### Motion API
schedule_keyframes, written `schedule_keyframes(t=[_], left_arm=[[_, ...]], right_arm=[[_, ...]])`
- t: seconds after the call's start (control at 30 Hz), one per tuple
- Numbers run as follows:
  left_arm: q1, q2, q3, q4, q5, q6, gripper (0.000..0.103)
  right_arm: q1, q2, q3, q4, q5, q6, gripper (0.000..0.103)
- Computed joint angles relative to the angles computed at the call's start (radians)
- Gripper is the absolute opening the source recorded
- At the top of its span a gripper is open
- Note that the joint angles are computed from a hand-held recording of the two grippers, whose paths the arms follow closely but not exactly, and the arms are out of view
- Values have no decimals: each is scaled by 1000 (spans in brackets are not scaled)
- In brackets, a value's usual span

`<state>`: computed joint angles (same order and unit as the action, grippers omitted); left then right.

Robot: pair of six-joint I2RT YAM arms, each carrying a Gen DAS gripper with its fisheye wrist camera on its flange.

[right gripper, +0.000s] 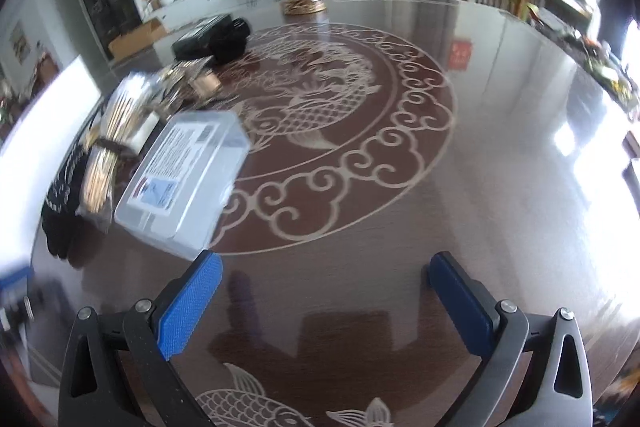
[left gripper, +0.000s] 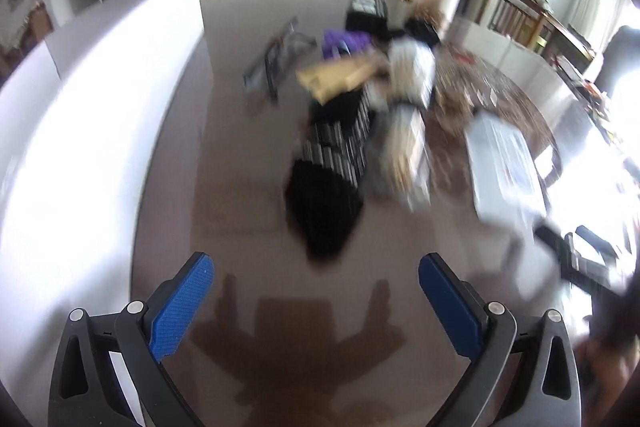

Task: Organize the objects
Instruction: 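Grasp the black knitted item with the left tool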

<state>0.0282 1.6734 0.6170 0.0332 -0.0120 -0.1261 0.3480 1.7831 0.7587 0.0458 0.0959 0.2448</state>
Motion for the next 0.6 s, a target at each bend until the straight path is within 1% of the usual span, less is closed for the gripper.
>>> schedule_keyframes(t=[0.03,0.17,0.2,0.23,0.3,0.33,0.4,0.43,0.47,0.5,0.53,0.57,0.6], left_arm=[[-6,39,45,3,-29,-11,103],[14,133,144,50,-35,-59,103],[19,143,146,69,-28,-64,86],[30,166,159,79,-2,-66,60],[66,202,177,49,71,-73,34],[66,184,141,81,69,-82,34],[41,137,92,50,49,-79,34],[22,98,42,50,49,-68,36],[-1,65,-2,55,30,-62,38],[-32,47,-32,61,-3,-54,51],[-61,32,-59,72,-39,-45,75],[-86,48,-70,92,-73,-41,87],[-87,43,-81,103,-82,-40,97]], right_arm=[[11,13,1,9,11,-8,103],[43,22,10,-7,53,-26,103],[43,23,11,-6,52,-27,103],[40,24,10,-2,50,-30,103],[39,27,13,-2,50,-31,103],[41,24,9,-2,52,-30,103],[38,22,11,-5,49,-32,103],[39,20,9,-6,51,-32,103],[39,20,9,-6,51,-32,103],[38,20,10,-6,51,-33,103],[36,21,12,-6,49,-35,103],[36,21,11,-5,50,-34,103],[34,21,11,-5,49,-36,103]])
